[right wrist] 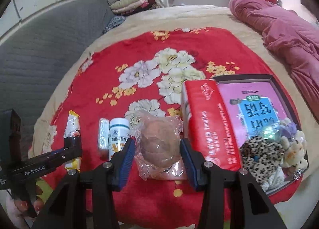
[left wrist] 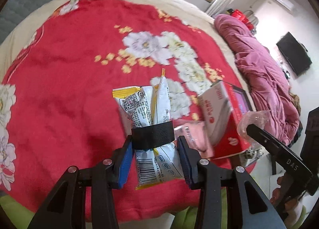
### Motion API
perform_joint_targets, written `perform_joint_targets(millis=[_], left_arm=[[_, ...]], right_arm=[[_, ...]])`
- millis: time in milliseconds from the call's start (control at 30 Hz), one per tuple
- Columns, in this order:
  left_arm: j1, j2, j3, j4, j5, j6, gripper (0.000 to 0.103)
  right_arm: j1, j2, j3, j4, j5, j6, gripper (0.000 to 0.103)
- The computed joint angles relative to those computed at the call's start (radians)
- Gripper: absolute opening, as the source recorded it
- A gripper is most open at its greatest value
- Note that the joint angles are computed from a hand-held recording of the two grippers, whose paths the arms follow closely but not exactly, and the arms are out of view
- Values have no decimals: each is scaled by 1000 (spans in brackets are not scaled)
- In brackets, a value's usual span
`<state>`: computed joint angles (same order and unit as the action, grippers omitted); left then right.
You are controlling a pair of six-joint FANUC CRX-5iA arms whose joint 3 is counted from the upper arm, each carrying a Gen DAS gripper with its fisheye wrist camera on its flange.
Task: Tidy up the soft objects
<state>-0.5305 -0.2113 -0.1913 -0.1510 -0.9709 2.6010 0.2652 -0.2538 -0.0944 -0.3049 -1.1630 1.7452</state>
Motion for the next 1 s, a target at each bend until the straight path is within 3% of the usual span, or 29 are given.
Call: perform_joint_targets(millis=[367,733,800,900,933,1000], left_arm=[[-89,176,243,-11,-4,-87,44],[-141,404,503,72,3,-249,40],[-150,456,558,93,4,-287,31],[-158,561,666,105,-45,-339,29],[-155,581,680,113,-55,-348,21],[-133,613,660,174,-37,-353,18]], right_arm=[[-256,24,92,-110,-29,61,47],[-485,101,188,-189,-57,102,47],[-498,108,192,-193,-52,104,47],[-510,138,204,-186,-51,102,47],[-521,147,209,-199,-54,109,47],[-527,157,206,-194,-53,115,47]])
